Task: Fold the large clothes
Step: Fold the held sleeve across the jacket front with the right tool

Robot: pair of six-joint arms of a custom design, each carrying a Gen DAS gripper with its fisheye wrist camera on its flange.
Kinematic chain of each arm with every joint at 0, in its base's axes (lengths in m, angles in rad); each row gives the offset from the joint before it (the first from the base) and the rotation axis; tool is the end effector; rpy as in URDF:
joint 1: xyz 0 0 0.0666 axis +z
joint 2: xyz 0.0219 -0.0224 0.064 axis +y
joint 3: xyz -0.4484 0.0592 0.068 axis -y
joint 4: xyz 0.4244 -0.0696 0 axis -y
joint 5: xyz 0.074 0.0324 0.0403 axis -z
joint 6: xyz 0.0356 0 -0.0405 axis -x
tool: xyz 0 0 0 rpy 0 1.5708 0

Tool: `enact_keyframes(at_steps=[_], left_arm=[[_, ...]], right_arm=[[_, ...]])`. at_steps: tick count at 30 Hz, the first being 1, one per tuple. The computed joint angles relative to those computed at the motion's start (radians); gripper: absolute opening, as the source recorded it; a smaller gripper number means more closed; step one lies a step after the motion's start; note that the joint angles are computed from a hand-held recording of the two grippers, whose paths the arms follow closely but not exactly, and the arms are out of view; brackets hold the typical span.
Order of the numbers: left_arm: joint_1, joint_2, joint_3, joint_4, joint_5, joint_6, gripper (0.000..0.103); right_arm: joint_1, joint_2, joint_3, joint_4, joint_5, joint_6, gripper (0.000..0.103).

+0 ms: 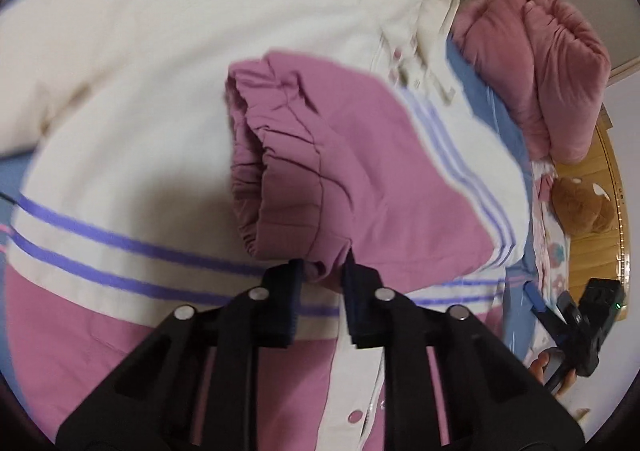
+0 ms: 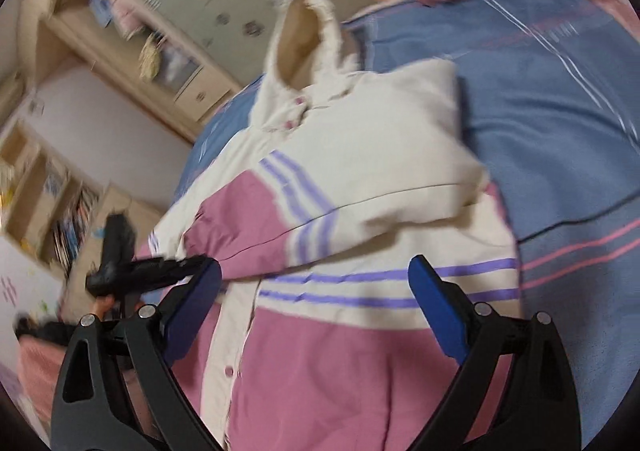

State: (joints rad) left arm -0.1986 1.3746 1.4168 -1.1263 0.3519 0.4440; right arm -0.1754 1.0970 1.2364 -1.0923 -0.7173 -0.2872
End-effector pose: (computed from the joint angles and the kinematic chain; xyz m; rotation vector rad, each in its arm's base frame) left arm 0.4634 -0.1062 0.5065 -0.2132 2.7071 -0.6703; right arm 0.3549 -0.0395 0.5373 0.2717 2.4113 0.9447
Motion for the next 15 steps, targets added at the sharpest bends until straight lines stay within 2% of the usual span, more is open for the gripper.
enact_keyframes(at_steps=[2, 4, 8, 12, 15], left_arm=[[-0.006, -0.027, 0.007, 0.058, -0.02, -0.009, 0.016], [-0.011, -0.045, 0.017, 0.095, -0.031, -0.011, 0.016], [-0.011, -0.058, 0.044, 0.113, -0.062, -0.019, 0.016], [-0.02, -0.073, 0.043, 0.141, -0.091, -0.029, 0.016], [-0.034, -0.07, 0.048, 0.125, -0.11, -0.049, 0.017]], right_arm=[[-0.047, 0.017, -0.036, 0.043, -0.206, -0.109, 0.094], [-0.058, 0.02, -0.084, 0.166, -0.337, -0.267, 0.095], [-0.034, 0.037, -0.122, 0.339, -0.335, -0.492, 0.095], [-0.021, 0.07, -0.2, 0.663, -0.35, -0.822, 0.095], [-0.054, 0.058, -0.284, 0.934, -0.287, -1.069, 0.091]])
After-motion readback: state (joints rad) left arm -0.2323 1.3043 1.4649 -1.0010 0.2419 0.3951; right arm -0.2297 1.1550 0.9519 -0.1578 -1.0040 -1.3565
